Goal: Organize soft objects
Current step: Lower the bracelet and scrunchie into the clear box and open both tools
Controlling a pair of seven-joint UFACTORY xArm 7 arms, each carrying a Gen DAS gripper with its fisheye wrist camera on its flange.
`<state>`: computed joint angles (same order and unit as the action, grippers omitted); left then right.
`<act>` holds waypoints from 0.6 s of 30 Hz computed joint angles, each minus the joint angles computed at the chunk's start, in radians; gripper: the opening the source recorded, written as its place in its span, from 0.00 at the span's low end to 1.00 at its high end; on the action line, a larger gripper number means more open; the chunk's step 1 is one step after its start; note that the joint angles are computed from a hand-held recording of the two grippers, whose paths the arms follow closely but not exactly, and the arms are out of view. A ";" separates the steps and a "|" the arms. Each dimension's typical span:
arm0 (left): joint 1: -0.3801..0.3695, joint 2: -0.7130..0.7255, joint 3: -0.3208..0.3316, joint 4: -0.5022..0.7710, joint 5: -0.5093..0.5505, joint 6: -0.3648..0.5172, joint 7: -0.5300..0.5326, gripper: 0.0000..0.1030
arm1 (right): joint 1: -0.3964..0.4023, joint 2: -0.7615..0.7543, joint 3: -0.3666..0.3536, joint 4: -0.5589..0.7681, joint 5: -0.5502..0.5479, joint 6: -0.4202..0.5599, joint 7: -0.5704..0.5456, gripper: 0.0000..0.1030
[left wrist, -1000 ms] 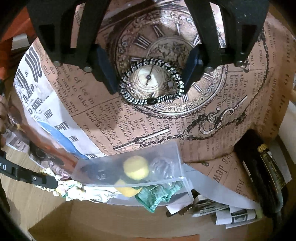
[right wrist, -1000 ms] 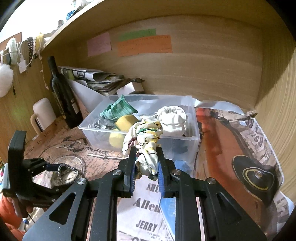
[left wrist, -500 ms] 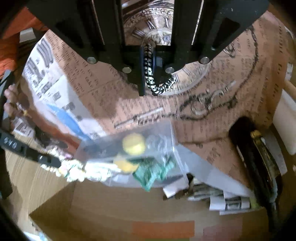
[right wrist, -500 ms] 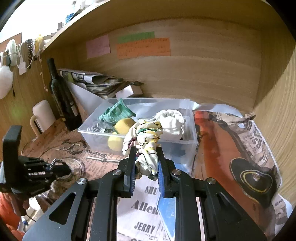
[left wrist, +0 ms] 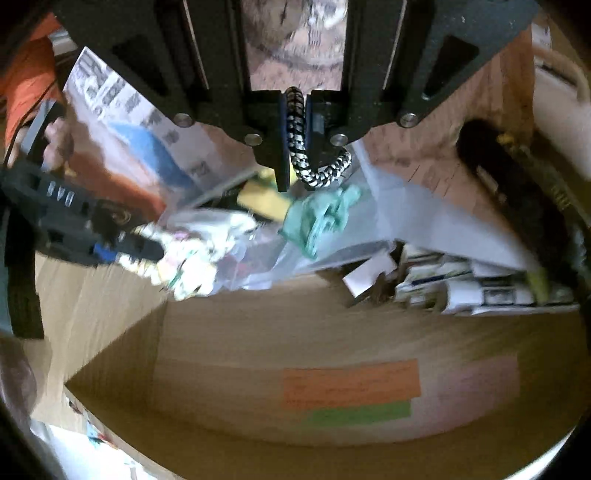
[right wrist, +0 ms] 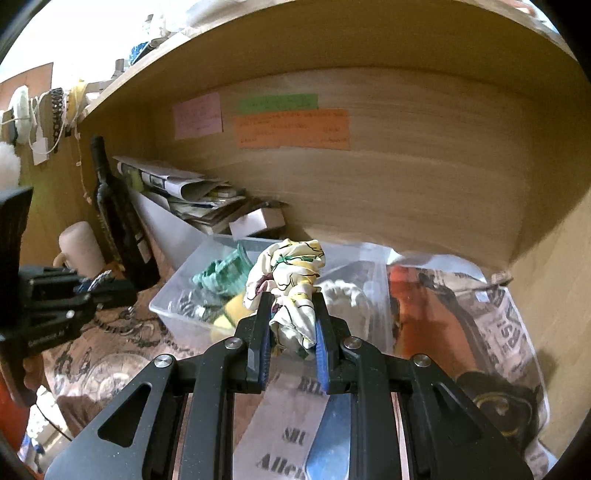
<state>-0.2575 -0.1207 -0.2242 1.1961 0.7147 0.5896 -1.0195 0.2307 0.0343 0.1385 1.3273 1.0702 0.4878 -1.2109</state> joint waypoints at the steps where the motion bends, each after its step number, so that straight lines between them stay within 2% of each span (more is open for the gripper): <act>1: 0.002 0.022 0.013 0.018 -0.029 -0.027 0.028 0.06 | 0.004 0.014 0.003 0.013 -0.012 -0.005 0.008 0.17; 4: 0.001 0.082 0.040 0.064 -0.103 -0.077 0.096 0.06 | 0.007 0.055 0.015 0.052 -0.056 -0.010 0.046 0.17; 8: -0.014 0.159 0.069 0.118 -0.167 -0.093 0.167 0.06 | 0.005 0.105 0.036 0.089 -0.122 -0.017 0.103 0.17; 13: -0.044 0.226 0.101 0.167 -0.227 -0.018 0.227 0.07 | 0.002 0.153 0.059 0.111 -0.234 -0.030 0.182 0.19; 15: -0.053 0.224 0.110 0.159 -0.235 -0.002 0.229 0.12 | 0.001 0.159 0.068 0.105 -0.266 -0.048 0.198 0.19; 18: -0.061 0.215 0.115 0.147 -0.234 0.009 0.227 0.27 | -0.001 0.163 0.079 0.094 -0.309 -0.065 0.217 0.24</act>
<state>-0.3188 0.0943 -0.1087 1.3436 0.4810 0.5985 -0.7924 0.2293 0.1969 0.2180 1.4216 0.7608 0.4231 -0.9935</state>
